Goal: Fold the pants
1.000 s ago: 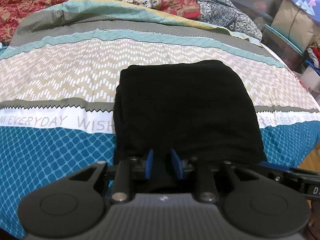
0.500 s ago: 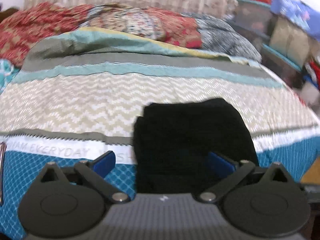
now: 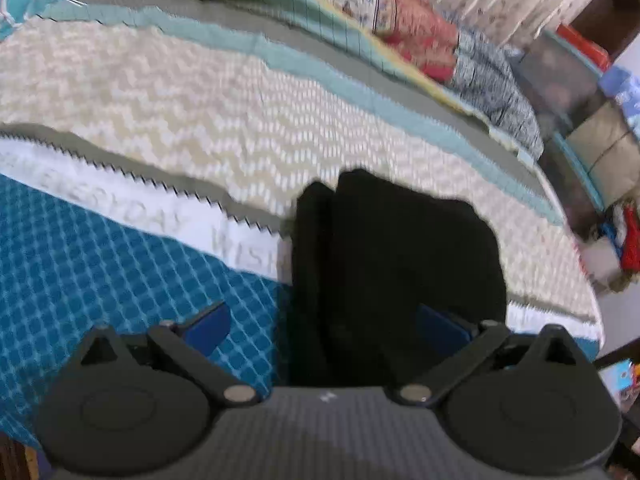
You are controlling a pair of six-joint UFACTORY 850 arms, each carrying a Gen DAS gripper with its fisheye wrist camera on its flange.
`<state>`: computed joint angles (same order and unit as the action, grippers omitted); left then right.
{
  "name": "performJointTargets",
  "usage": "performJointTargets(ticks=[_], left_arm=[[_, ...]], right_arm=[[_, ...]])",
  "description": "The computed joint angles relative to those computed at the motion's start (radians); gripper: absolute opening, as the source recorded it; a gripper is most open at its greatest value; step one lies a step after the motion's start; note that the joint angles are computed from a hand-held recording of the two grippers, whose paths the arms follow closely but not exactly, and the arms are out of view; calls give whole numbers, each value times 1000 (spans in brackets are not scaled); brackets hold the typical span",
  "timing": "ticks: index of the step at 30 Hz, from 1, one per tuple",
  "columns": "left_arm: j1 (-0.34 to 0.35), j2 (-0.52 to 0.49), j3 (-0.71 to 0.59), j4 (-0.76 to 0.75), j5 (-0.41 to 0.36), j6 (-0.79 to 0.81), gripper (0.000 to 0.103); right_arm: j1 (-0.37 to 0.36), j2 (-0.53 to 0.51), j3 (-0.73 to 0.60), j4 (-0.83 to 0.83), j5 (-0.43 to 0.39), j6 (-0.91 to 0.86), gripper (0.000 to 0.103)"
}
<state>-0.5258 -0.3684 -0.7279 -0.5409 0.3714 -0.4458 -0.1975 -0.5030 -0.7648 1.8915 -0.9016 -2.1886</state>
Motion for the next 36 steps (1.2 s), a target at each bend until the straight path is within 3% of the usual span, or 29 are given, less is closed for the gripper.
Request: performJointTargets(ticks=[5,8,14,36], left_arm=[[-4,-115,-106,74,-134,-62,103],[-25,-136,-122,-92,-116,92,103],[-23,-136,-123,-87,-123,87,103],[-29,-126,-115,-104,-114,101,103]], right_arm=[[-5,-124,-88,-158,12,228,81],[-33,-157,-98,-164,-80,241,87],[-61,-192,-123,-206,-152,309,89],[-64,-173,-103,-205,-151,297,89]])
